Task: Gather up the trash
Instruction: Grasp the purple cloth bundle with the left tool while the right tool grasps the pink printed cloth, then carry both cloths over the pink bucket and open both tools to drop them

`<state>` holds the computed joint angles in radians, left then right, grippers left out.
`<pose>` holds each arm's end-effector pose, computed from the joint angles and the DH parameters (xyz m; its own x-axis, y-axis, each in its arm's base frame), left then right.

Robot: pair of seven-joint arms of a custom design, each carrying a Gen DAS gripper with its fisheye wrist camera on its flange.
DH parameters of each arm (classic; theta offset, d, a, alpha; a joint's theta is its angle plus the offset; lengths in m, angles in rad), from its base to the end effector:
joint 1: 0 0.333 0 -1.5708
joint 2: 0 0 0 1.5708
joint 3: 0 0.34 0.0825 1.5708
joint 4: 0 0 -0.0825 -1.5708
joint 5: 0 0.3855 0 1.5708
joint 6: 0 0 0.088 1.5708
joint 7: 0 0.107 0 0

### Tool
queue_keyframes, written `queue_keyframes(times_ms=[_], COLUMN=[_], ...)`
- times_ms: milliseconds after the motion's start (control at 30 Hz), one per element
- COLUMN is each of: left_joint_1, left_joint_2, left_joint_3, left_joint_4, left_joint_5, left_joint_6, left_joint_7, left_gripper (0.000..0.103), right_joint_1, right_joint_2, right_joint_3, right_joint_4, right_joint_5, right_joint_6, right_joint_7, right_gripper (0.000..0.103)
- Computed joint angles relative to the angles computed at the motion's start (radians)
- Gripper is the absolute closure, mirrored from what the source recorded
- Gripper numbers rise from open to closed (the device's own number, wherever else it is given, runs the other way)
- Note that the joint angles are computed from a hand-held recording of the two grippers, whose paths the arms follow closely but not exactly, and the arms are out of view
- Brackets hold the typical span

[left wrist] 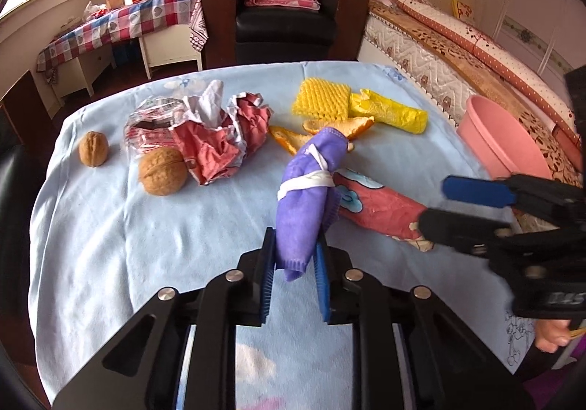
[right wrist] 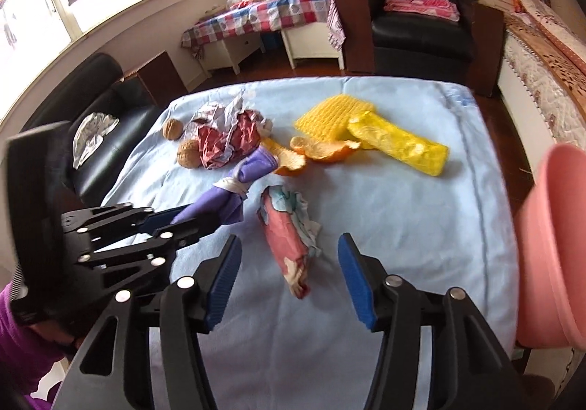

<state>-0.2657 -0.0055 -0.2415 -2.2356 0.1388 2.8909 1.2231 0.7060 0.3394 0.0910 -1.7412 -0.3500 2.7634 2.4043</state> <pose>0.4948 -0.2845 0.4715 -0.3107 -0.9450 0.1025 -0.7718 0.1879 -0.6075 0.4861 0.5067 0.4816 0.3021 -0.9182 -0.2562 -0.7954 -0.0947 -0.5987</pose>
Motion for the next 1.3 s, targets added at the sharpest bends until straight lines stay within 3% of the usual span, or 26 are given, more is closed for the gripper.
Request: queue_keyframes(times_ms=[133,200,267,367,600,800,1033,1300], left_joint_1=[-0.001,-0.002,-0.002,-0.004,-0.01,-0.027,-0.051,-0.089], left_joint_2=[-0.025,-0.034,-0.04,-0.048,-0.061,-0.046,-0.007,0.066], left_joint_3=[-0.001,-0.001,-0.002,-0.002,-0.004,-0.019,-0.034,-0.046], left_joint_4=[-0.022,-0.027,-0.032,-0.036,-0.03,0.003,0.069,0.178], left_joint_5=[-0.03,-0.047,-0.06,-0.084,-0.111,-0.111,-0.076,-0.026], left_joint_6=[0.007,0.006,0.007,0.005,0.007,0.015,0.009,-0.023], left_joint_7=[0.003,0.009,0.011,0.022,0.04,0.042,0.032,0.016], left_gripper=[0.084,0.084,0.084,0.084,0.084,0.084,0.084,0.084], right_joint_1=[-0.013,-0.011,-0.002,-0.012,0.006,0.021,-0.027,-0.127], right_joint_2=[0.055,0.068,0.077,0.081,0.004,-0.092,-0.197,-0.301], right_joint_3=[0.023,0.024,0.016,0.026,-0.002,-0.041,-0.032,0.011], right_joint_4=[0.068,0.079,0.09,0.086,-0.012,-0.115,-0.225,-0.325], right_joint_5=[0.053,0.07,0.073,0.107,0.074,-0.056,-0.213,-0.365], right_joint_6=[-0.048,-0.058,-0.078,-0.078,-0.004,0.03,0.035,0.025], right_joint_7=[-0.059,-0.071,-0.071,-0.09,-0.034,0.125,0.33,0.534], right_gripper=[0.049,0.055,0.075,0.083,0.085,0.085,0.085,0.085])
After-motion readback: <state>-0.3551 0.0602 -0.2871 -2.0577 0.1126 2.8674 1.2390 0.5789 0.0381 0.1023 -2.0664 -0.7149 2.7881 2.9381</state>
